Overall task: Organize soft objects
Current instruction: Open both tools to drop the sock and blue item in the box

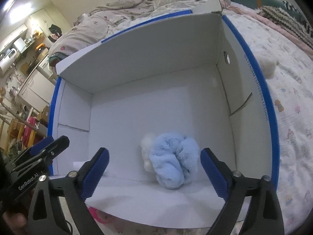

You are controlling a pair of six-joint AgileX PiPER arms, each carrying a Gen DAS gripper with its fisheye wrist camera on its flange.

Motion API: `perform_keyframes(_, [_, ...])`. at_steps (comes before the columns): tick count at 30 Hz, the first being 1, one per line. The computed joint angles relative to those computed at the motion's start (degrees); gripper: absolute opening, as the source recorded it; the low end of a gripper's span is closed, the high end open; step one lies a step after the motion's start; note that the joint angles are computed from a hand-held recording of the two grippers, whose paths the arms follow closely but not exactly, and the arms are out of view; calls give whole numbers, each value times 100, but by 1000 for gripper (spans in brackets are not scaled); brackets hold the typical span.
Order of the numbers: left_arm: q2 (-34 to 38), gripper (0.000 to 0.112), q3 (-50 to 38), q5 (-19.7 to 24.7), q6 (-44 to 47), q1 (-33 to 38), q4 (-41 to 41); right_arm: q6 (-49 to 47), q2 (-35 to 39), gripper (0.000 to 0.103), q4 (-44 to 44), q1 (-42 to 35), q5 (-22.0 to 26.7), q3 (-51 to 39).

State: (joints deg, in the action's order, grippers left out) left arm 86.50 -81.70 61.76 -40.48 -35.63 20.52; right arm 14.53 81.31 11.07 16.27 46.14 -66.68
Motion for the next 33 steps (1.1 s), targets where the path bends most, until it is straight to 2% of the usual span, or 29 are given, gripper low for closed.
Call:
perform_keyframes(15, [-474, 62, 171, 262, -332, -190, 377, 625, -633, 103, -508, 160, -298, 355])
perform_keyframes(25, [-1142, 62, 481, 476, -705, -311, 639, 808, -1087, 103, -716, 258, -193, 525])
perform_keyframes(33, [-1578, 62, 828, 775, -1111, -447, 747, 1434, -1525, 103, -1359, 674, -100, 761])
